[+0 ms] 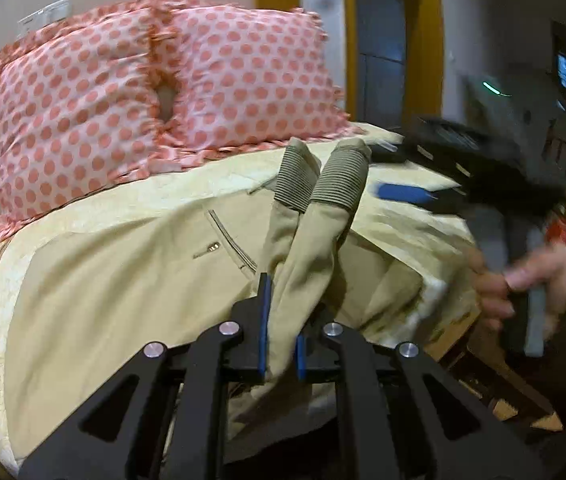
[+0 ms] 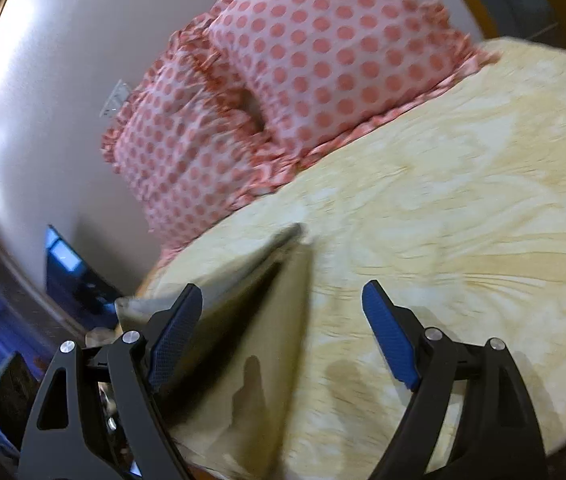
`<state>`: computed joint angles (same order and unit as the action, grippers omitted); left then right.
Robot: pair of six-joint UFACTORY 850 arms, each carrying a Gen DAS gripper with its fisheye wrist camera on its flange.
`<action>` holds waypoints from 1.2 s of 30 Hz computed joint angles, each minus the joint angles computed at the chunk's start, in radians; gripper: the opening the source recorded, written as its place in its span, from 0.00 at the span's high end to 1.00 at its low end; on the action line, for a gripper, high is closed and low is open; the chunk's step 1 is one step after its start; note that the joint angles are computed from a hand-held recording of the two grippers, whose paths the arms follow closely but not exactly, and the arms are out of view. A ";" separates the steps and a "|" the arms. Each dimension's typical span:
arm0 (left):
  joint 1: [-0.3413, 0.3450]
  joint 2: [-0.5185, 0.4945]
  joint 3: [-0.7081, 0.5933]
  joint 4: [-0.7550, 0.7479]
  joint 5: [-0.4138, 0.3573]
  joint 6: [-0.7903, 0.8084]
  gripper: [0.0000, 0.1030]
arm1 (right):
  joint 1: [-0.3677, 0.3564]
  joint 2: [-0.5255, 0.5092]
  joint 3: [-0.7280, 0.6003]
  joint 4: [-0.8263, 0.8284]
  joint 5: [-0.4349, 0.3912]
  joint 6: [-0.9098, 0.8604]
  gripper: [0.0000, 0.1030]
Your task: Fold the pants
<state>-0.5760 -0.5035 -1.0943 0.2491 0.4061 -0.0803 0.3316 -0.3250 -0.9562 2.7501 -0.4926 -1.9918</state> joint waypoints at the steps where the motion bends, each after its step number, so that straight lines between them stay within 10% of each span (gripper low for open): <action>1: -0.010 -0.015 -0.004 -0.013 -0.016 0.038 0.91 | -0.007 -0.024 -0.029 -0.102 0.000 0.102 0.18; 5: 0.006 -0.020 -0.021 0.183 -0.044 -0.175 0.79 | 0.001 -0.096 -0.141 -0.327 0.108 0.283 0.18; 9: 0.113 0.069 0.051 0.415 0.078 -0.489 0.26 | 0.004 -0.137 -0.202 -0.539 0.159 0.444 0.29; 13: 0.249 0.064 -0.002 0.528 0.034 -0.755 0.24 | 0.007 -0.157 -0.226 -0.643 0.174 0.494 0.38; 18: 0.366 -0.073 -0.194 0.950 -0.074 -1.278 0.28 | -0.020 -0.175 -0.244 -0.782 0.107 0.618 0.61; 26: 0.410 -0.314 -0.534 1.635 0.159 -2.000 0.28 | -0.057 -0.227 -0.294 -0.886 0.010 0.754 0.67; 27: 0.416 -0.333 -0.561 1.636 0.191 -2.021 0.33 | -0.062 -0.232 -0.294 -0.884 -0.012 0.756 0.80; 30: 0.447 -0.406 -0.652 1.610 0.323 -2.123 0.92 | -0.092 -0.245 -0.279 -0.830 -0.133 0.750 0.87; 36: 0.434 -0.394 -0.669 1.610 0.276 -2.112 0.95 | -0.120 -0.282 -0.346 -0.826 -0.228 0.780 0.89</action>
